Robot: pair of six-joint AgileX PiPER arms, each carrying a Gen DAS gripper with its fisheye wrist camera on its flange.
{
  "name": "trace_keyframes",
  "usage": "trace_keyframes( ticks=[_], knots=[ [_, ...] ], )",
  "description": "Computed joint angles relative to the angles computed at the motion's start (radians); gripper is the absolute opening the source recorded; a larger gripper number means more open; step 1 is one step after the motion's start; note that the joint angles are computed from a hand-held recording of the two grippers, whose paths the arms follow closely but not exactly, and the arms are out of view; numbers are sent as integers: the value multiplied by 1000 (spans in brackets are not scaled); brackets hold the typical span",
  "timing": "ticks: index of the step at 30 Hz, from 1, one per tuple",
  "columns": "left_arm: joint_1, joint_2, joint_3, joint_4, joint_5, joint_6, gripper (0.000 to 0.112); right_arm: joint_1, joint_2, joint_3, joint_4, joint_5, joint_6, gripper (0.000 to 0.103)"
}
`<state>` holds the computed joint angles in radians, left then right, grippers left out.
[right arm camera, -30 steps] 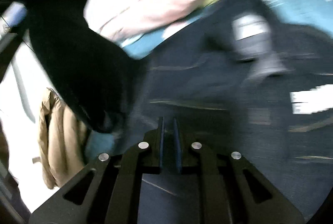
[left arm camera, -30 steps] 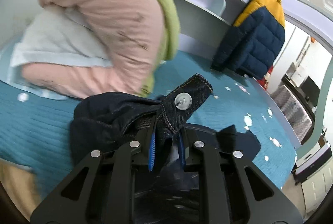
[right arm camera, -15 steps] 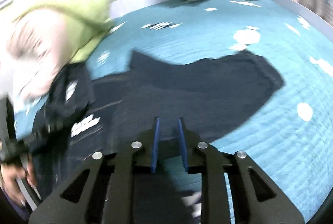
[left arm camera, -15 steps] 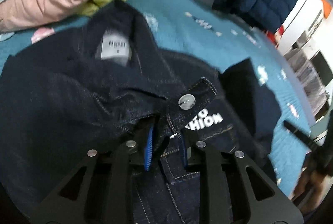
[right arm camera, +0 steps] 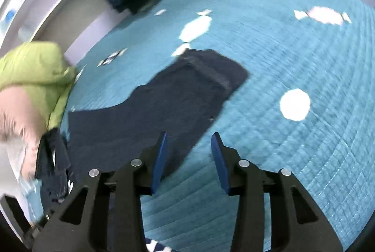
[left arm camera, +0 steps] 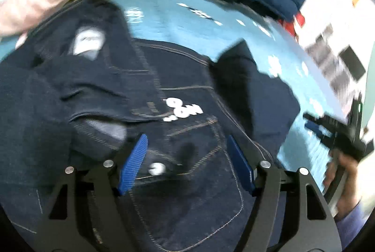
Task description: Fold large clothes
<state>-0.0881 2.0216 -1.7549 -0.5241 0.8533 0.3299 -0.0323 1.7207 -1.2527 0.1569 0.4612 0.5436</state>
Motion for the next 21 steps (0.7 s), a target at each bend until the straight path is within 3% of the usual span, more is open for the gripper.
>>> trace_keyframes(
  ticks=[4, 7, 9, 11, 16, 18, 21],
  knots=[
    [-29, 42, -52, 5, 53, -44, 70, -73, 19, 29, 283, -22, -205, 43],
    [-14, -3, -4, -60, -17, -15, 71, -94, 51, 16, 411, -32, -318, 43],
    [-10, -16, -8, -30, -60, -51, 74, -101, 86, -21, 440, -31, -351, 43],
    [-2, 18, -66, 29, -31, -121, 74, -100, 117, -63, 396, -30, -327, 43],
    [-10, 110, -158, 172, 57, -230, 74, -128, 195, -131, 523, -28, -473, 45],
    [-17, 134, -169, 189, 58, -239, 74, -133, 211, -148, 547, -25, -502, 45],
    [-45, 179, -244, 255, 100, -273, 81, -147, 215, -135, 659, -31, -607, 42]
  ],
)
